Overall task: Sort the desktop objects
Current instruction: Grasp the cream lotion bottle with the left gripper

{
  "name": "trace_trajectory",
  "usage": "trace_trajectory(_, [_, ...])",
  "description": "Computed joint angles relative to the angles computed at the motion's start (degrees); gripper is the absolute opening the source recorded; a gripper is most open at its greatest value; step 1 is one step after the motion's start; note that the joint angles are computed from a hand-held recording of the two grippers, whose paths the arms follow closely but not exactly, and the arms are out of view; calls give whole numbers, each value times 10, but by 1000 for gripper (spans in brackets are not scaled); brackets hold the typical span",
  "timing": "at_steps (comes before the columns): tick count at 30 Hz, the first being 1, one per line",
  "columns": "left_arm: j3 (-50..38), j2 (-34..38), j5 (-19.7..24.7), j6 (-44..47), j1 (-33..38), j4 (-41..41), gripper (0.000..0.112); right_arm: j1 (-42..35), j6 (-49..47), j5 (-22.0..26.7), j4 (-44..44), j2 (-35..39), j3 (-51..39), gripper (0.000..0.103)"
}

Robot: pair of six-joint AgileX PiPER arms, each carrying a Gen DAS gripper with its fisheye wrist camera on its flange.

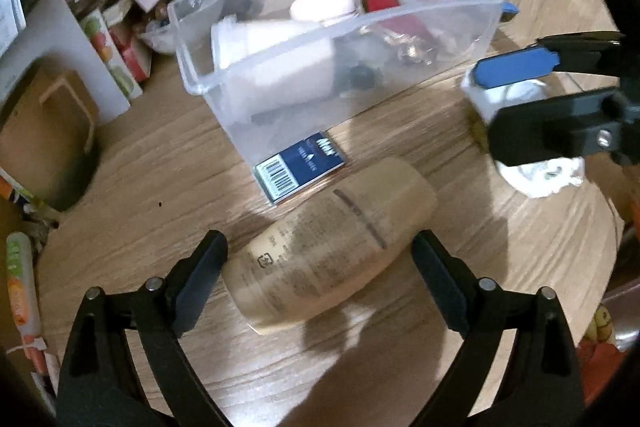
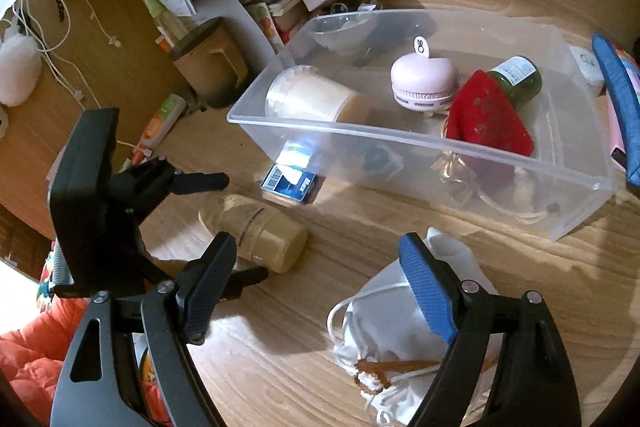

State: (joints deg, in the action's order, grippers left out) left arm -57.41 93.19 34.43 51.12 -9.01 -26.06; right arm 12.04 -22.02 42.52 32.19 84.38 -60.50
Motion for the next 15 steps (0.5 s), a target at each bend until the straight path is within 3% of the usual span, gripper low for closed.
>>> trace_trajectory(7, [-7, -1, 23, 18, 44, -40, 57, 40, 43, -41, -60, 8, -2, 81])
trace_trajectory(15, [25, -28, 67, 108, 134, -103, 44, 99, 143, -73, -169, 21, -16, 81])
